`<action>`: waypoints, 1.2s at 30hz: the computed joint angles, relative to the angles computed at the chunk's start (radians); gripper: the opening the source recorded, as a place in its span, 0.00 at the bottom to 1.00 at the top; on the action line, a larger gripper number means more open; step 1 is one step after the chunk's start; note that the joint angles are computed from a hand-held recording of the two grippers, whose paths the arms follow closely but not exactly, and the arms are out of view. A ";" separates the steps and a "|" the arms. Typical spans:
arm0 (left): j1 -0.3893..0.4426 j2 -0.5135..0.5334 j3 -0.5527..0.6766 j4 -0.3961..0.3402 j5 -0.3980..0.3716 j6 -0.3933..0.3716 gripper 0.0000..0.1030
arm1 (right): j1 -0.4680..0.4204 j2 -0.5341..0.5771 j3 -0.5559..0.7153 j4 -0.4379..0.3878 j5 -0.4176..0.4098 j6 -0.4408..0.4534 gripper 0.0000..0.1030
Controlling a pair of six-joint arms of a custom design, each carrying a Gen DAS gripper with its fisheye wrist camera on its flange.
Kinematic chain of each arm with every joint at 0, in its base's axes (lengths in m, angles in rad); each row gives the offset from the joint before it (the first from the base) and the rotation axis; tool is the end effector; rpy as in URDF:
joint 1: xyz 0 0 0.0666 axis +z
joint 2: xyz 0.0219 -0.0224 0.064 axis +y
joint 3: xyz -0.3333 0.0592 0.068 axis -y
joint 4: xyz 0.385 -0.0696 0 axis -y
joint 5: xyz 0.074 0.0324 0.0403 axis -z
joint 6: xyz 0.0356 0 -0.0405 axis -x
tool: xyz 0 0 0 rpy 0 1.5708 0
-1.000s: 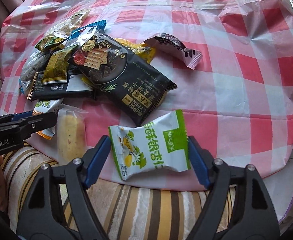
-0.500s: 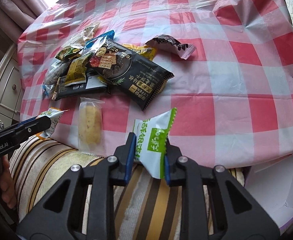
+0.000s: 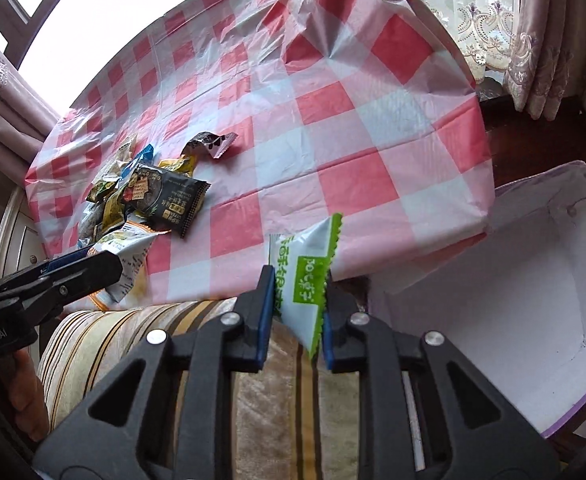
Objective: Organize snacks
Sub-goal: 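Carry both packets over the white box and open both tools to drop them, then grasp the clear blue-banded nut bag with the left tool while the right grasps the black cracker packet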
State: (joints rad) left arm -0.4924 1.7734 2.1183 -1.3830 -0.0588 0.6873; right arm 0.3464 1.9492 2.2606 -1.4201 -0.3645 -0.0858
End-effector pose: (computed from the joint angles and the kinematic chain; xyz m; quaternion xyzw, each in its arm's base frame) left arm 0.5060 -0.2696 0.4791 -0.1015 0.9590 -0.1228 0.2344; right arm 0.5812 0.2229 0.4371 -0.1655 0.9438 0.2206 0.1821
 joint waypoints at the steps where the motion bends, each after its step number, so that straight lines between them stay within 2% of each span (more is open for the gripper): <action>1: -0.015 0.051 0.068 -0.013 0.017 -0.023 0.48 | -0.016 -0.012 -0.022 0.009 0.009 -0.012 0.22; 5: -0.052 0.254 0.341 -0.102 0.086 -0.090 0.48 | -0.080 -0.045 -0.105 0.028 0.046 -0.046 0.22; 8: -0.064 0.390 0.531 -0.195 0.144 -0.110 0.49 | -0.112 -0.048 -0.131 0.026 0.070 -0.057 0.22; 9: -0.066 0.414 0.561 -0.203 0.157 -0.109 0.50 | -0.119 -0.049 -0.138 0.029 0.080 -0.071 0.24; 10: -0.068 0.431 0.581 -0.209 0.177 -0.111 0.54 | -0.125 -0.051 -0.143 0.032 0.104 -0.080 0.25; 11: -0.067 0.447 0.602 -0.217 0.198 -0.110 0.63 | -0.130 -0.049 -0.144 0.029 0.124 -0.081 0.28; 12: -0.065 0.438 0.579 -0.199 0.224 -0.101 0.67 | -0.133 -0.046 -0.143 0.025 0.133 -0.087 0.31; 14: -0.058 0.377 0.464 -0.124 0.255 -0.065 0.74 | -0.139 -0.049 -0.146 0.030 0.146 -0.101 0.50; 16: -0.052 0.312 0.363 -0.062 0.249 -0.046 0.77 | -0.136 -0.061 -0.152 0.048 0.176 -0.107 0.65; 17: -0.051 0.277 0.312 -0.024 0.234 -0.043 0.79 | -0.133 -0.069 -0.155 0.061 0.198 -0.109 0.69; 19: -0.052 0.195 0.201 0.052 0.165 -0.038 0.81 | -0.121 -0.092 -0.169 0.101 0.241 -0.122 0.69; 21: -0.052 0.125 0.117 0.098 0.101 -0.041 0.82 | -0.104 -0.109 -0.174 0.140 0.262 -0.110 0.70; 23: -0.039 0.060 0.041 0.113 0.087 -0.034 0.82 | -0.081 -0.114 -0.159 0.163 0.283 -0.082 0.73; 28: -0.006 -0.134 -0.190 0.112 -0.099 0.028 0.82 | -0.006 -0.080 -0.060 0.134 0.269 -0.010 0.73; 30: 0.026 -0.224 -0.301 0.129 -0.111 0.072 0.81 | 0.033 -0.066 -0.032 0.129 0.266 0.017 0.73; 33: 0.083 -0.350 -0.455 0.136 -0.091 0.147 0.74 | 0.086 -0.038 0.003 0.134 0.231 0.060 0.73; 36: 0.130 -0.452 -0.569 0.134 -0.100 0.172 0.72 | 0.147 0.005 0.056 0.129 0.209 0.138 0.73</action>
